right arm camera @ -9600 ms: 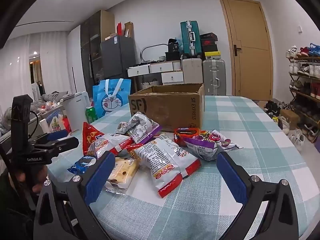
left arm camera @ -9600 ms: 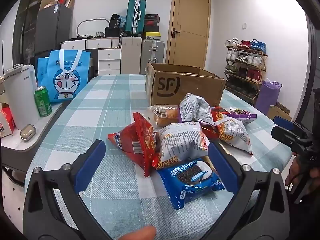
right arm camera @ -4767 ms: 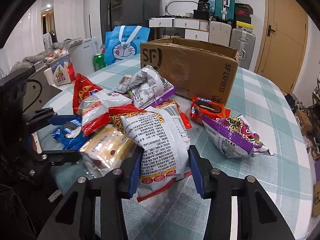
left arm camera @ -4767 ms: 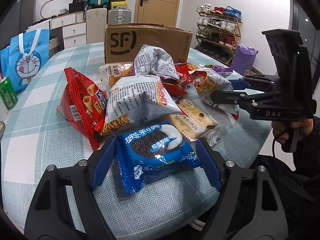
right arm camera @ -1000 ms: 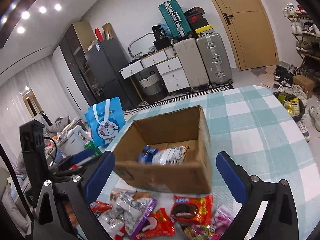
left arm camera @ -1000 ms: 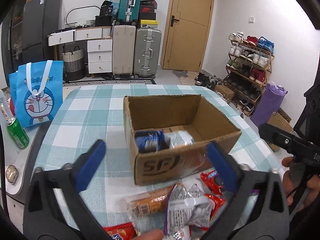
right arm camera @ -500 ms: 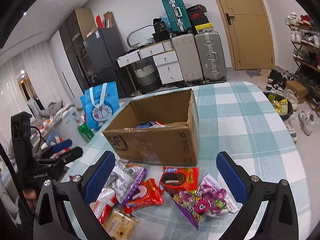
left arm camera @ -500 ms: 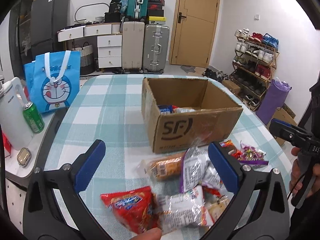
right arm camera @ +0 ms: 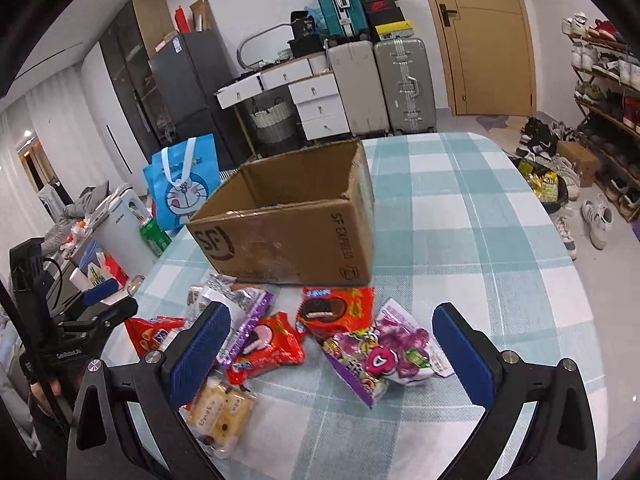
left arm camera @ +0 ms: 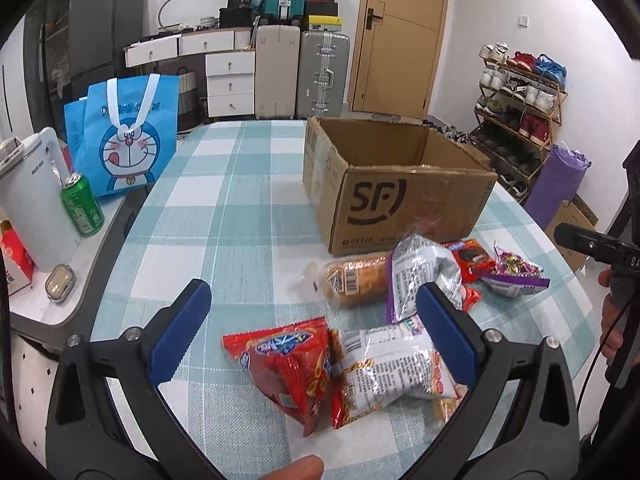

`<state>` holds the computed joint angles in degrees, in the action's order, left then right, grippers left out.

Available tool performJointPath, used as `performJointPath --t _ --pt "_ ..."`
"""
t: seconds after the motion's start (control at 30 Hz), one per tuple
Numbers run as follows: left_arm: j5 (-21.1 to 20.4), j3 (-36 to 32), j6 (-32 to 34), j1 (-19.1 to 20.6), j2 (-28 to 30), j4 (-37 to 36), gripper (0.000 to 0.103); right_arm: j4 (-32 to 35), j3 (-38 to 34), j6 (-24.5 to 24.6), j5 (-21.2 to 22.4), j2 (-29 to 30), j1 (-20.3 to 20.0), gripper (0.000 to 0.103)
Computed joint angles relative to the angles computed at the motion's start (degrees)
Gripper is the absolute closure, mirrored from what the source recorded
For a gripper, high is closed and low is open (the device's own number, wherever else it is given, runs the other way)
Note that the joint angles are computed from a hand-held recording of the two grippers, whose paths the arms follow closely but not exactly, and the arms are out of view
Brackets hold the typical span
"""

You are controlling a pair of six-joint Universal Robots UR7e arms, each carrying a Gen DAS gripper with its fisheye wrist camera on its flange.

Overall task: Organize snacks
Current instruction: 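Withdraw both tools from the box back toward the snack pile, then grasp the purple candy bag with the right tool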

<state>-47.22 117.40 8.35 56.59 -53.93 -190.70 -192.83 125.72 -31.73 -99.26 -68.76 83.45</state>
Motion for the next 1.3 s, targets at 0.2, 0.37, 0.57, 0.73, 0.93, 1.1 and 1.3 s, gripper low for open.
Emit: performJointPath --t 0.2,0.37,0.57,0.73,0.93,1.1,1.3 --pt "0.28 0.85 -0.85 0.73 -0.25 1.32 0.001 4.40 -1.10 0.71 -2.69 -0.78 -1.09 0.000" --pt "0.37 0.45 -1.26 1.35 0.08 2.95 0.001 6.32 -2.02 0.50 -4.71 -0.18 -2.22 0.000" --pt "0.84 -0.26 -0.74 1.94 0.95 4.65 0.001 8.38 -3.40 0.70 -6.14 1.66 -3.22 0.000" --pt "0.73 -1.03 -1.11 2.67 1.55 6.35 0.001 10.37 -4.61 2.04 -5.48 3.01 -4.36 0.000" --pt "1.06 -1.66 -1.11 3.09 1.87 7.49 0.001 12.57 -5.52 3.31 -3.25 3.98 -5.58 0.000" --pt "0.90 -1.81 -1.27 3.30 1.72 8.14 0.001 13.56 -5.88 3.23 -2.07 4.31 -5.84 0.004" --pt "0.95 -2.03 -1.32 3.43 1.70 8.82 0.001 13.55 -6.17 2.91 -2.75 4.55 -5.86 0.018"
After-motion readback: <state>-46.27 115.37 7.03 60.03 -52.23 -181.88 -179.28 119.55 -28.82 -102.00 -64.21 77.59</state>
